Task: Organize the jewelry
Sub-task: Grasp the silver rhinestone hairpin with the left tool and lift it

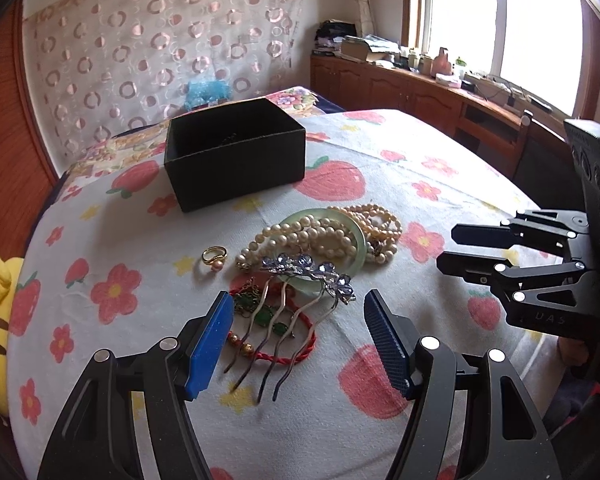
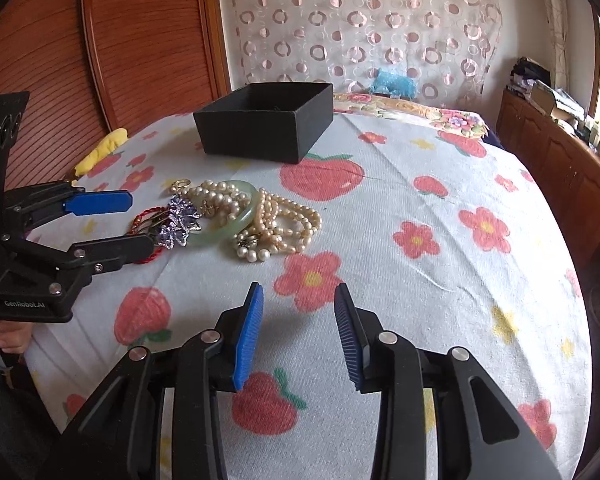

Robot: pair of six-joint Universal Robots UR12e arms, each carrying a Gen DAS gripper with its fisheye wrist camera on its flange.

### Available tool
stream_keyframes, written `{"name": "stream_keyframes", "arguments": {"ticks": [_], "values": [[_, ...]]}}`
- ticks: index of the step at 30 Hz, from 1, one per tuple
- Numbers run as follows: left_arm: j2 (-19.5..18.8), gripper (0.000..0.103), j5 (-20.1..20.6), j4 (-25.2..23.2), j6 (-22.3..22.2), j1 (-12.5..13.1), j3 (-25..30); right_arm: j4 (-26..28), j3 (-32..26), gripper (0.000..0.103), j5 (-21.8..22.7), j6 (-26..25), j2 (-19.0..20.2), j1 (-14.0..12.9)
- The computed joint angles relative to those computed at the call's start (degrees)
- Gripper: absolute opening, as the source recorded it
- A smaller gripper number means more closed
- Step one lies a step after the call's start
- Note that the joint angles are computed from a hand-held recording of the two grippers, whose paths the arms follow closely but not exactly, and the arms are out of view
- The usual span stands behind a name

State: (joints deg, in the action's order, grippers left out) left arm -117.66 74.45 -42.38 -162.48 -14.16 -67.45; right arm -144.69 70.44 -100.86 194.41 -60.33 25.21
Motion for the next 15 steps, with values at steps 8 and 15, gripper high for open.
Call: {"name": "stream_keyframes", "arguments": {"ticks": [8, 15], "values": [[-0.6, 0.065, 2.9, -1.9, 2.4, -0.7, 0.9, -0.7, 0.0, 0.039, -0.5, -0.4, 0.1, 0.2], [-1.1, 0.057, 4.6, -3.0, 3.7, -1.2, 1.6, -1.1, 0.1, 0.039, 0.1, 0.2, 0.0, 0.1]]}}
